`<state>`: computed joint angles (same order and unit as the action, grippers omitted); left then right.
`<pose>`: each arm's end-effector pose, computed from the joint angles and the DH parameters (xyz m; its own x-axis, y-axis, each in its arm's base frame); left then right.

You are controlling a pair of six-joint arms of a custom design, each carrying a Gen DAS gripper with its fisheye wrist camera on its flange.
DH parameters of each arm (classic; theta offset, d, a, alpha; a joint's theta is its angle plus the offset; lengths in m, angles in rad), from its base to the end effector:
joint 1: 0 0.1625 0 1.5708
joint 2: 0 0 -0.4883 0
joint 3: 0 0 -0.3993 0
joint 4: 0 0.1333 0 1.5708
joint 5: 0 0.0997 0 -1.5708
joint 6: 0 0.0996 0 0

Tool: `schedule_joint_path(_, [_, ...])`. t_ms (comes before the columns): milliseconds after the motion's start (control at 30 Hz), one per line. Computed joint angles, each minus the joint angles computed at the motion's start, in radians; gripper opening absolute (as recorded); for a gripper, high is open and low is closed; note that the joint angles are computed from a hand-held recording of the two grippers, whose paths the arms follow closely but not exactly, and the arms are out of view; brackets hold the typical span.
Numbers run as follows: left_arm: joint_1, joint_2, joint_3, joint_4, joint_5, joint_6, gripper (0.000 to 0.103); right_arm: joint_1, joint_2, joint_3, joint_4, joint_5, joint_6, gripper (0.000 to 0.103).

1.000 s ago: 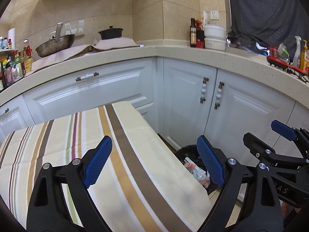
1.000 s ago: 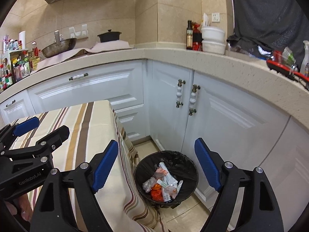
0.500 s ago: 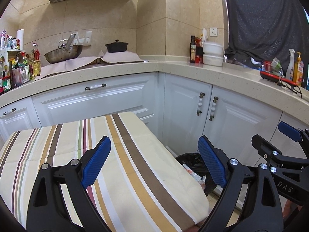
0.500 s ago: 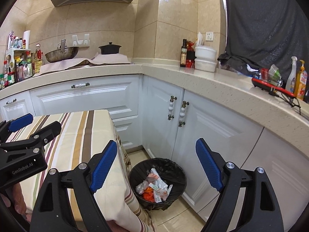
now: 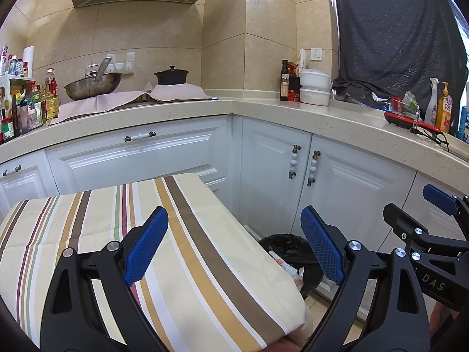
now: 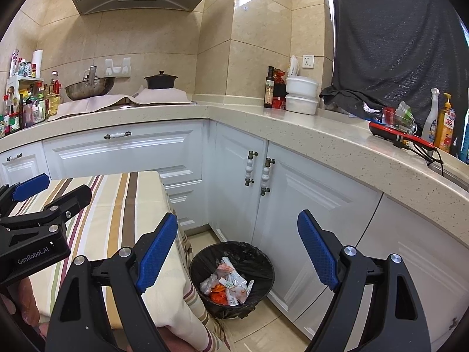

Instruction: Collect trash

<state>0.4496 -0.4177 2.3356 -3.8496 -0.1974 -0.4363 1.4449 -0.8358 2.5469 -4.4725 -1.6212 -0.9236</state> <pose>-0.2695 -0.3865 0.0020 -0.7160 -0.1481 -0.6822 0.5959 0.3796 -0.7077 0.0769 -0.4139 0.1850 -0.6311 -0.1901 0.7521 -0.7577 0.3591 -0.5450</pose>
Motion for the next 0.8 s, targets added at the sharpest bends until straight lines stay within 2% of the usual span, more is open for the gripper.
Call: schedule_joint_path(800, [-0.001,-0.004,0.010,0.036,-0.009,-0.050,0.090,-0.003,0.004,0.011,-0.024,-0.001,-0.001,0.082])
